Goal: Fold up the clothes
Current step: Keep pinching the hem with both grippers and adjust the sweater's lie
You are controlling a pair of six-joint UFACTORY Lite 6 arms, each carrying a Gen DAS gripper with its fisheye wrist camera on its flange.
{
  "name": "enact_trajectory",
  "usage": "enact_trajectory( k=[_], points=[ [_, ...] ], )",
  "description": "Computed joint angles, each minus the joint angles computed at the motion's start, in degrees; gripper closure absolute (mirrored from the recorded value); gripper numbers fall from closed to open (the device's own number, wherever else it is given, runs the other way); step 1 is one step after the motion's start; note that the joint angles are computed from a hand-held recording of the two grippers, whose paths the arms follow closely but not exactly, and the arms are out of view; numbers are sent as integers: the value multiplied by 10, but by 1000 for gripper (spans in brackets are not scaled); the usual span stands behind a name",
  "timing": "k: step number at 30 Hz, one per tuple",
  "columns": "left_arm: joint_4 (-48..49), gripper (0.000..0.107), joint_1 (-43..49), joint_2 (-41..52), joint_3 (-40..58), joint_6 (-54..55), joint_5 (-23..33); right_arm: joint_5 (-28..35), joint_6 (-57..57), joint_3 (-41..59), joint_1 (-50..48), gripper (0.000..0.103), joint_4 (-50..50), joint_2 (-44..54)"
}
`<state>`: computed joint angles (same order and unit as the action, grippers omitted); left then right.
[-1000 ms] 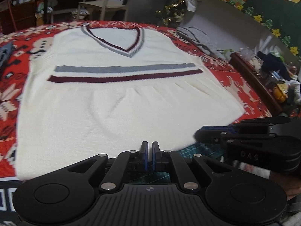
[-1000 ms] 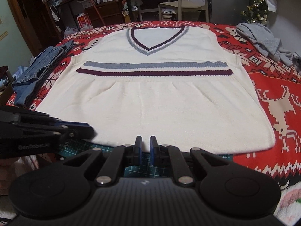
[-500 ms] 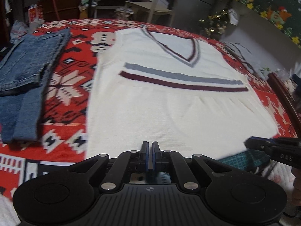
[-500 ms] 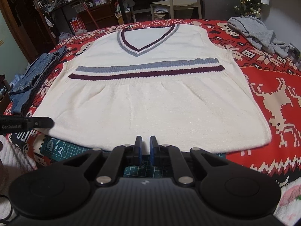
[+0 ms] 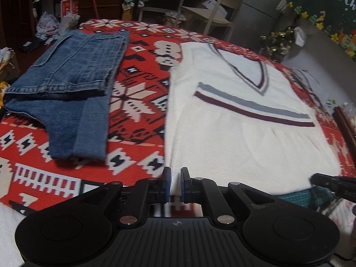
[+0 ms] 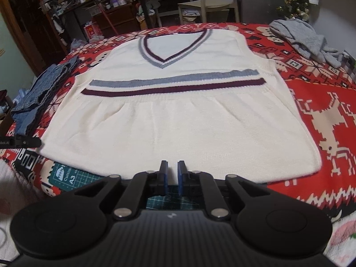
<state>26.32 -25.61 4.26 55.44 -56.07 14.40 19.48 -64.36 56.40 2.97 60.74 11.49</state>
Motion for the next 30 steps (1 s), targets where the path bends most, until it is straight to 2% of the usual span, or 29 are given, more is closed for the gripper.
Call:
enact_trajectory(
  k=[4,8,10,13,18,21,25,30],
  points=[
    [-74,100,-19,15,16,90,-27,-11,-18,1,44,93,-2,-1],
    [-53,100,-53,64,58,108,-21,-8,-53,18,97,94,19,10],
    [-93,100,-59,85,75,166,-20,-10,-81,32,129,94,40,23],
    [-84,99,-59,86,72,168,-22,-16,-104,61,174,94,64,54],
    [-50,99,-27,61,39,109,-19,-34,-110,96,219,94,73,100],
    [-16,100,-5,40,16,64,-13,-39,-144,83,213,94,90,93],
    [-45,101,15,23,-1,100,-13,-40,-144,55,185,94,67,68],
    [-26,101,4,12,-5,86,-15,-51,-141,17,142,93,46,33]
  ],
)
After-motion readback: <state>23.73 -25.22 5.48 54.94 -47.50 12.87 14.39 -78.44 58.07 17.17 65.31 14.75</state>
